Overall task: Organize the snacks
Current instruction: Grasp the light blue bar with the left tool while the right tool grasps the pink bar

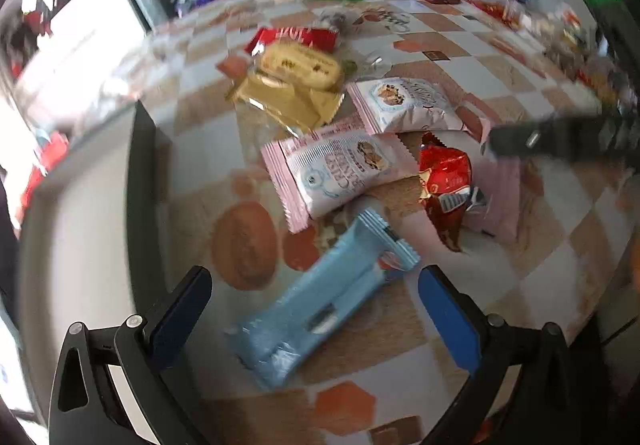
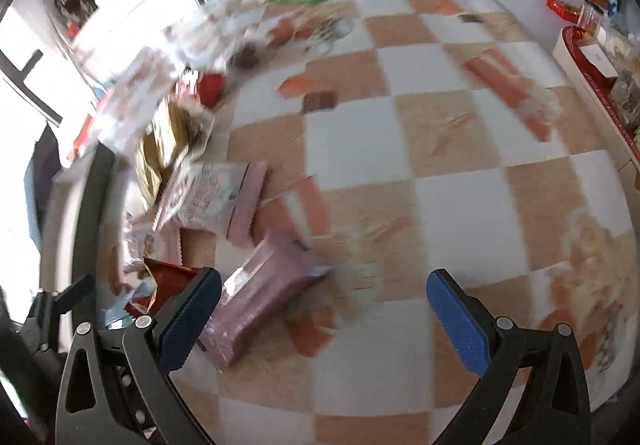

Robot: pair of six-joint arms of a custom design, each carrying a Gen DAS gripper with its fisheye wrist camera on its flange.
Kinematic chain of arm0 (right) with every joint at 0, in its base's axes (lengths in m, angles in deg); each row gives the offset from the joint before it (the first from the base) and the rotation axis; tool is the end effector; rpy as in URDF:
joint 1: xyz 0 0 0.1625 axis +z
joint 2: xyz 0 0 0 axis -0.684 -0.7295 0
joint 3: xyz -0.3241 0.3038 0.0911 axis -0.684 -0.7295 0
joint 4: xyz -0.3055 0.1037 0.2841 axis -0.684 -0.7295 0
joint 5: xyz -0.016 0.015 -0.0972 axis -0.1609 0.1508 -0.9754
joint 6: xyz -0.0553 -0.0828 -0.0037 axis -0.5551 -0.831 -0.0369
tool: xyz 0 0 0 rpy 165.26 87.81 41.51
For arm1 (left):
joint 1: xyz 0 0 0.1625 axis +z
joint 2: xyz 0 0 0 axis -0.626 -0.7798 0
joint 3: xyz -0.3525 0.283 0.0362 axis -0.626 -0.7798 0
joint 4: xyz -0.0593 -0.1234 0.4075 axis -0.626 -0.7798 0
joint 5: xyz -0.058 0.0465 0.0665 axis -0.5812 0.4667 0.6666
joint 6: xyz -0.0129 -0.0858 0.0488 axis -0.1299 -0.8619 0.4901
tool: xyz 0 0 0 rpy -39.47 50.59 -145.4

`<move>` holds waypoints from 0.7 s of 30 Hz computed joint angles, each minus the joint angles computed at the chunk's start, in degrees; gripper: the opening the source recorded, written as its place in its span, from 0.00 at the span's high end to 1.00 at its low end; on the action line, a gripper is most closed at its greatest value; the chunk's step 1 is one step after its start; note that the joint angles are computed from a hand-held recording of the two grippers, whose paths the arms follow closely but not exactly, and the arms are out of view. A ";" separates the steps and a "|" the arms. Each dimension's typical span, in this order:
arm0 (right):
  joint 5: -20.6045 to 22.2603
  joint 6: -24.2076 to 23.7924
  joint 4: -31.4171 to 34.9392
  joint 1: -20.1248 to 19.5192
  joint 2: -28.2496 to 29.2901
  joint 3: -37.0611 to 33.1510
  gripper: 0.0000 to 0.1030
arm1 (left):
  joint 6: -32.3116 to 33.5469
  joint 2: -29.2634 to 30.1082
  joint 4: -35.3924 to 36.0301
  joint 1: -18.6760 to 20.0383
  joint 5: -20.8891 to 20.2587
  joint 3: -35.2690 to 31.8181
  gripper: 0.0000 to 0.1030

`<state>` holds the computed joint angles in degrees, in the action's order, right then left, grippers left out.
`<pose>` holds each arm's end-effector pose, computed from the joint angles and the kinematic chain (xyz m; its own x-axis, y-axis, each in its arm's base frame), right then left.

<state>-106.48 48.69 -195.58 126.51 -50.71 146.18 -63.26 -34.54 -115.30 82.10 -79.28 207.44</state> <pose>0.0203 -0.5986 0.2007 -0.8189 -0.1911 0.5412 -0.3179 0.9361 -0.1505 -0.2272 -0.5055 -0.0382 -0.6615 0.0176 -0.7497 0.3526 0.8896 -0.2903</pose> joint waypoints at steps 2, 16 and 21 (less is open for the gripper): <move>-3.84 -3.17 -4.00 1.31 2.15 0.51 0.00 | 0.05 0.06 -4.21 0.54 -3.39 0.75 0.00; -6.08 -14.87 -11.93 -2.58 -0.44 3.20 0.00 | -1.70 -0.34 -2.77 -0.74 -3.55 1.23 0.00; -1.88 -18.75 -17.36 -3.81 -0.87 5.35 0.00 | 2.42 -0.35 -3.20 0.39 -4.52 0.52 0.00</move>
<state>-108.36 29.94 -212.93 122.71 -51.58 151.53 -60.84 -34.90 -118.50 82.50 -83.80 207.96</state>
